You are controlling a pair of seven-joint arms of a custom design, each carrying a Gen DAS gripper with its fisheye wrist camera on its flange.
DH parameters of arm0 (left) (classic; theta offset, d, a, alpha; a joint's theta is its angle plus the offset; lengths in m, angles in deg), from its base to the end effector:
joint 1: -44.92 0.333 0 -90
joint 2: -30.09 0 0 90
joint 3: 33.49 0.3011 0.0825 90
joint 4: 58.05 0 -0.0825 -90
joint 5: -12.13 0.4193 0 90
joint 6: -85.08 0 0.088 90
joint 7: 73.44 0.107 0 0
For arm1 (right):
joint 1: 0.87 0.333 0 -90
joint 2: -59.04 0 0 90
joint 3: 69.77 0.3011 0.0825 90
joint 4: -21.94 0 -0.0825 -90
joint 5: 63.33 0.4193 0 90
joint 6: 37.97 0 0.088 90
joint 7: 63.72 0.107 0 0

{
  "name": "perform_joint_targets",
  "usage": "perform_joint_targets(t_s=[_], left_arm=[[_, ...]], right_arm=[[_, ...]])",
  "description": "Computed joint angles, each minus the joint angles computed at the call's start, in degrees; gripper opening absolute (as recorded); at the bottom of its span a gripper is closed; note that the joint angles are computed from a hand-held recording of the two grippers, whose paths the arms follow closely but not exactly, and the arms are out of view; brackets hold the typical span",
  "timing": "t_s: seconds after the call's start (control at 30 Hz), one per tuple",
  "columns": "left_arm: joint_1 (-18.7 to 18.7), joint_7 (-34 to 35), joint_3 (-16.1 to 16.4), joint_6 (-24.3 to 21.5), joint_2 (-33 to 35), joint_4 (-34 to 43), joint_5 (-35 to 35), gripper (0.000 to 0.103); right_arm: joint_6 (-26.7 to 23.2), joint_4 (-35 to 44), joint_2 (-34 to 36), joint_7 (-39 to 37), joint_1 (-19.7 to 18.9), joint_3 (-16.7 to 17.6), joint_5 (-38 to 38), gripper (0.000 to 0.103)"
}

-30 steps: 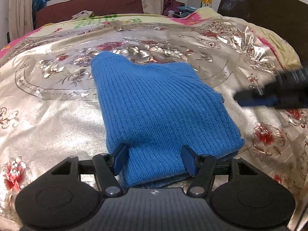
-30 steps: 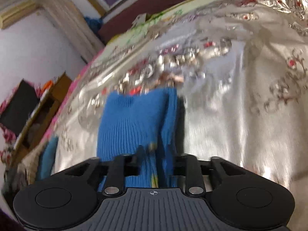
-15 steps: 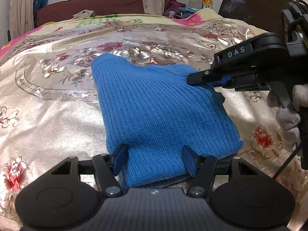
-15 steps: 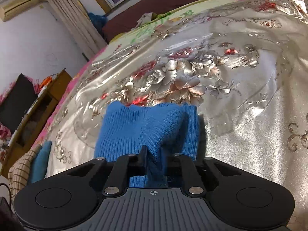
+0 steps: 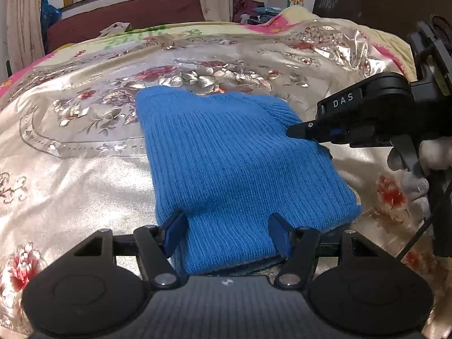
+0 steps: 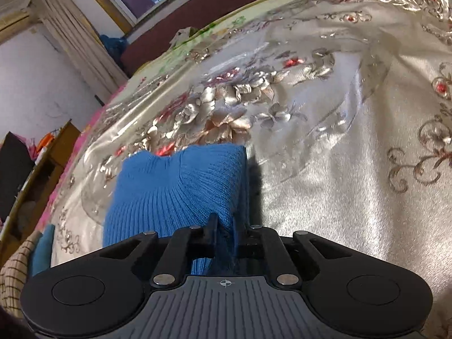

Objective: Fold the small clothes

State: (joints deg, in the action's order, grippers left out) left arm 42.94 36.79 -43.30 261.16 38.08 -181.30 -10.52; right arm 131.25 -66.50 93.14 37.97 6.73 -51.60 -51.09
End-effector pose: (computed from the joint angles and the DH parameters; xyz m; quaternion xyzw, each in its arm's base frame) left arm 0.6204 -0.0955 0.3874 -0.5969 0.7037 -0.3175 0.2185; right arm 0.7201 0.2774 0.3843 -0.6166 0.6662 -0.0600 0.4152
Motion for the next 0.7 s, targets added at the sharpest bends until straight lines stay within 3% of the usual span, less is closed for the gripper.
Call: perform_joint_targets(t_s=[0.1,0.37,0.43,0.53,0.6,0.67,0.7], left_arm=[[2.0,4.18,-2.28,-0.44,-0.52,0.44,-5.87,0.068],[2.91,12.07,-3.16,2.26,-1.47,1.59,-16.35,0.068],[1.78,8.99,-1.2,2.71,-0.34,3.03,-13.6,0.068],[-2.2,-2.05,4.72,3.22,2.62,5.85,-2.93,0.068],[-4.34,-7.54,7.74,2.96,4.82,8.06,2.39,0.068],[-6.12,-12.1,10.22,2.03,6.98,10.43,6.55,0.068],[-6.04,-13.25,10.29,1.27,8.01,11.65,7.69,0.068]], right_arm=[[-0.51,-0.52,-0.93,-1.0,-0.04,-0.02,-0.53,0.016],[4.66,-3.24,-4.24,3.52,4.38,-5.51,-5.58,0.016],[6.37,-2.23,-3.45,3.16,3.84,-4.47,-7.07,0.016],[6.49,1.4,-0.76,2.54,4.33,-4.24,-10.3,0.016],[5.01,4.51,2.01,-0.13,2.35,-1.05,-10.74,0.016],[1.7,7.9,4.32,0.4,3.9,-2.73,-11.27,0.016],[-1.05,9.98,5.47,2.39,6.0,-5.69,-12.01,0.015]])
